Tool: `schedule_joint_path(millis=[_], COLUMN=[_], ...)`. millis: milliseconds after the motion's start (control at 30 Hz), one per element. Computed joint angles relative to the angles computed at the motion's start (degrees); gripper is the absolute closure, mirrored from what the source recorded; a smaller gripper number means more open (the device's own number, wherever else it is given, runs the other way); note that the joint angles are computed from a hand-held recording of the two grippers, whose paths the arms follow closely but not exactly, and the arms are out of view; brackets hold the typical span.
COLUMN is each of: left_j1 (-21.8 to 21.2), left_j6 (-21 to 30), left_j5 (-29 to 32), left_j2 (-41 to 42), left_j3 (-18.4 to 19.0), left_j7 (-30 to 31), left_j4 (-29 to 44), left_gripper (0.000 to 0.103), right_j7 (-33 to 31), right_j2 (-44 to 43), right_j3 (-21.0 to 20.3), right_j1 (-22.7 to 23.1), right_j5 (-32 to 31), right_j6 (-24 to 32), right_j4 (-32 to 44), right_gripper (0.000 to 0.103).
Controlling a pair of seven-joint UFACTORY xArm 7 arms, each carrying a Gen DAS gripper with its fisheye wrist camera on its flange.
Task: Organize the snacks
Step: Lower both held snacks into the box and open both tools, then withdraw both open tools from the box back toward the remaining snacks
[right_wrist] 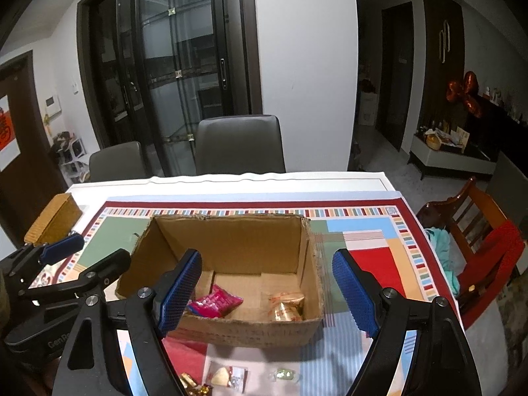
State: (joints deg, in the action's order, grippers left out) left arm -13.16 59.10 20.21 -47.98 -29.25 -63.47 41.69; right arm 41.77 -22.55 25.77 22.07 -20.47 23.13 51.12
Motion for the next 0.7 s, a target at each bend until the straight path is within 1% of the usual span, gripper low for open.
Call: schedule_joint_path(millis=[267,700], left_j1=[-0.69,-1.68], left_j6=[1.53,3.3], left_j5=[-0.67,-2.32], left_j2=[-1.99,-4.2], left_j3=[-0.47,-2.29], left_j7=[-0.39,-1.44], left_j4=[0.03,0.09], left_gripper=[0.03,0.03], right_j7=[-0.09,-1.49], right_j2=[-2.08,-6.26], right_j3=[0.09,0.19], right_j1=[0.3,0.9], right_j5=[0.54,3.39], right_j6=[0.06,-0.34], right_j4=[-0.96,-4.33], right_gripper=[0.021,0.021])
